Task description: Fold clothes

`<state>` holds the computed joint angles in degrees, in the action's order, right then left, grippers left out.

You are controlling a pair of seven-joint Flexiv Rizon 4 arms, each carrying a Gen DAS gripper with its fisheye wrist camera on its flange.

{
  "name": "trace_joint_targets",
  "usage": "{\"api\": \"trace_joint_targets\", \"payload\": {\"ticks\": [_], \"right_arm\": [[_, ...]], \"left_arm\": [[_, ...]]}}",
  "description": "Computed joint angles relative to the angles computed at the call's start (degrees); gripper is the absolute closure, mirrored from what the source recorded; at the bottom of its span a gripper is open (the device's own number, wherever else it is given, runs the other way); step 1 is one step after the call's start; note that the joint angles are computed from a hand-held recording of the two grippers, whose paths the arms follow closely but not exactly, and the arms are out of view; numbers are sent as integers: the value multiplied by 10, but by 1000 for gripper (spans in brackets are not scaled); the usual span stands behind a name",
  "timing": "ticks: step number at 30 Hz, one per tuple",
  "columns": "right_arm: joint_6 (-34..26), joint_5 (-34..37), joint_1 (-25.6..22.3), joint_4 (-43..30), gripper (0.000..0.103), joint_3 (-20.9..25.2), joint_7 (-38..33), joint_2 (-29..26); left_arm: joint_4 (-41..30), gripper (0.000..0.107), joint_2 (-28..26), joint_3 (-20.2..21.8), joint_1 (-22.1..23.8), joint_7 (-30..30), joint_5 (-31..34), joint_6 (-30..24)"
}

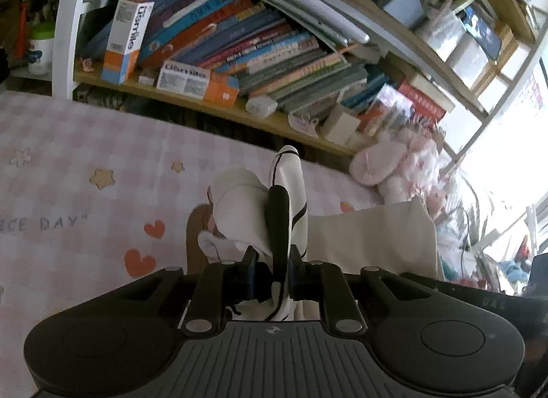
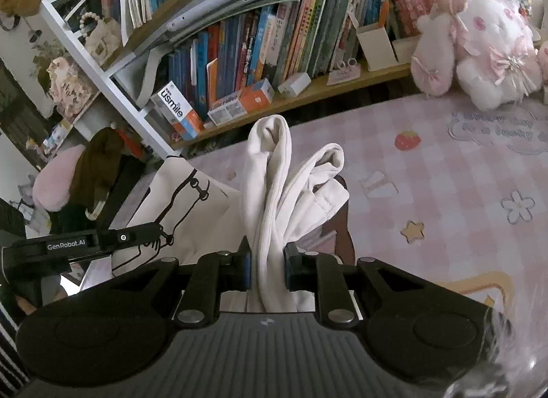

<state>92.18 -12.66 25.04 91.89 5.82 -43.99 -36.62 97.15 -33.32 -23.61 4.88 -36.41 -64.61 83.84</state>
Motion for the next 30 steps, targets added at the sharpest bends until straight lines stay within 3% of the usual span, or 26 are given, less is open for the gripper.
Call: {"api": "trace_joint_targets", "payload": {"ticks": [5, 12, 21, 30], "right_arm": [[-23, -13, 19, -48, 87, -23, 8, -22], [-57, -21, 17, -127, 87, -16, 7, -66], [-122, -15, 9, -241, 87, 4, -10, -129], [-203, 13, -8, -417, 87, 33, -79, -226]], "left_arm": [[-34, 91, -19, 0, 13, 13, 1, -22], [-80, 91, -45, 17, 24, 5, 24, -60], [-164, 91, -104, 31, 34, -42, 83, -111], [-296, 91, -193, 31, 37, -122, 140, -149]]}}
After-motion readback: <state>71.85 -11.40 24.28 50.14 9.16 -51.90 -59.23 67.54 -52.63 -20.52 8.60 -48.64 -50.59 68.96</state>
